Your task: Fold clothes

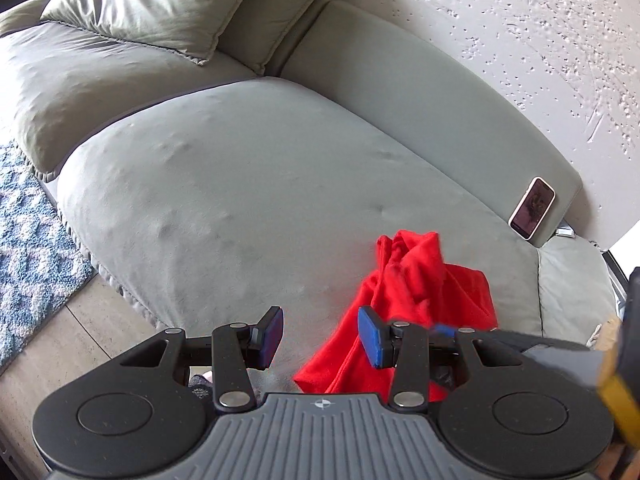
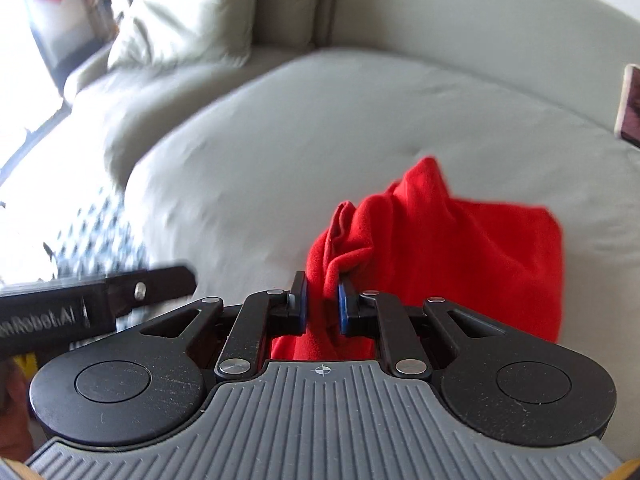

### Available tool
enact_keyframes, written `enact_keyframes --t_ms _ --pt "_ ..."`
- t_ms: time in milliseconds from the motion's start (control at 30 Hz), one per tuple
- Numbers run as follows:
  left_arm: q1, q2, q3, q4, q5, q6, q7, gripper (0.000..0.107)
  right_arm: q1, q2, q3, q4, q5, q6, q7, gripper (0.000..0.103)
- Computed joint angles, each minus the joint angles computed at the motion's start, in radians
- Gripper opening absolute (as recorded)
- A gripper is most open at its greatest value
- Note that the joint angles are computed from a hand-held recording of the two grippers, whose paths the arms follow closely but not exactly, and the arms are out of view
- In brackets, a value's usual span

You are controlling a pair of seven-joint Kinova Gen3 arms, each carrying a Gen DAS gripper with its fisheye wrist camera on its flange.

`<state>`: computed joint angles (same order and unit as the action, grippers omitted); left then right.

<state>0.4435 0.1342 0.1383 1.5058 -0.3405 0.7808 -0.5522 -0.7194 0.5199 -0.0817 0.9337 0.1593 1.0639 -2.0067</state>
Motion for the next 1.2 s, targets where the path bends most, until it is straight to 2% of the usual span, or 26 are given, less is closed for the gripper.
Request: enact_keyframes --t_ms 33,67,167,200,267,333,400,433,467,500,567,633,667,733,800,900,967,1000,1067,1200 --pt "0.003 -0.001 -0.002 0.001 -0.003 -0.001 0.001 0.041 0.024 0.026 -0.03 -0.037 -0.031 0.04 0.041 0.032" --pt "0.012 -0.002 -0.011 0.001 -0.004 -0.002 0.002 0.041 0.061 0.043 -0.071 -0.056 -0.072 0.064 0.077 0.042" --pt "0.051 -0.009 -0.047 0.009 -0.008 -0.011 0.001 0.041 0.177 0.008 -0.169 0.0 -0.185 0.043 0.107 0.058" --pt "0.046 -0.01 -0.044 0.013 0.001 -0.018 -0.01 0.041 0.215 -0.025 -0.191 0.046 -0.216 0.014 0.111 0.058" --pt "0.028 -0.011 -0.035 0.026 0.049 -0.058 -0.071 0.035 0.284 -0.096 -0.214 0.139 -0.262 -0.029 0.122 0.059" --pt "-0.016 0.005 0.017 0.027 0.096 -0.095 -0.148 0.02 0.324 -0.171 -0.203 0.231 -0.279 -0.074 0.13 0.057" --pt "-0.031 0.038 0.053 0.017 0.13 -0.134 -0.222 0.016 0.313 -0.229 -0.152 0.309 -0.237 -0.113 0.128 0.049" --pt "-0.018 0.065 0.056 -0.006 0.127 -0.131 -0.248 0.016 0.314 -0.239 -0.143 0.323 -0.207 -0.112 0.125 0.035" --pt "0.002 0.095 0.056 -0.039 0.11 -0.112 -0.262 0.013 0.317 -0.245 -0.137 0.339 -0.19 -0.113 0.115 0.021" --pt "0.04 0.13 0.038 -0.08 0.079 -0.077 -0.26 0.009 0.336 -0.249 -0.144 0.359 -0.19 -0.128 0.114 0.019" --pt "0.127 0.195 -0.035 -0.151 0.028 0.004 -0.22 0.008 0.358 -0.256 -0.158 0.409 -0.198 -0.186 0.148 0.018" --pt "0.189 0.252 -0.114 -0.206 0.034 0.085 -0.179 0.008 0.353 -0.245 -0.165 0.422 -0.163 -0.201 0.171 0.018" --pt "0.193 0.271 -0.129 -0.221 0.05 0.12 -0.162 0.008 0.346 -0.234 -0.163 0.419 -0.133 -0.184 0.171 0.018" --pt "0.157 0.276 -0.104 -0.217 0.069 0.141 -0.147 0.01 0.315 -0.211 -0.129 0.404 -0.11 -0.14 0.185 0.014" --pt "0.147 0.265 -0.108 -0.217 0.101 0.148 -0.169 0.01 0.331 -0.214 -0.123 0.412 -0.152 -0.148 0.207 0.013" --pt "0.139 0.262 -0.083 -0.254 0.086 0.208 -0.204 0.01 0.38 -0.215 -0.133 0.382 -0.22 -0.1 0.247 0.015" --pt "0.154 0.239 -0.1 -0.248 0.091 0.186 -0.227 0.01 0.405 -0.238 -0.129 0.397 -0.25 -0.107 0.256 0.023" --pt "0.149 0.229 -0.089 -0.246 0.082 0.17 -0.232 0.013 0.426 -0.253 -0.134 0.415 -0.264 -0.128 0.266 0.024" --pt "0.153 0.22 -0.098 -0.252 0.081 0.131 -0.251 0.016 0.486 -0.271 -0.163 0.435 -0.292 -0.164 0.278 0.037" --pt "0.142 0.262 -0.096 -0.339 0.079 0.101 -0.307 0.037 0.531 -0.259 -0.137 0.425 -0.37 -0.21 0.294 0.039"
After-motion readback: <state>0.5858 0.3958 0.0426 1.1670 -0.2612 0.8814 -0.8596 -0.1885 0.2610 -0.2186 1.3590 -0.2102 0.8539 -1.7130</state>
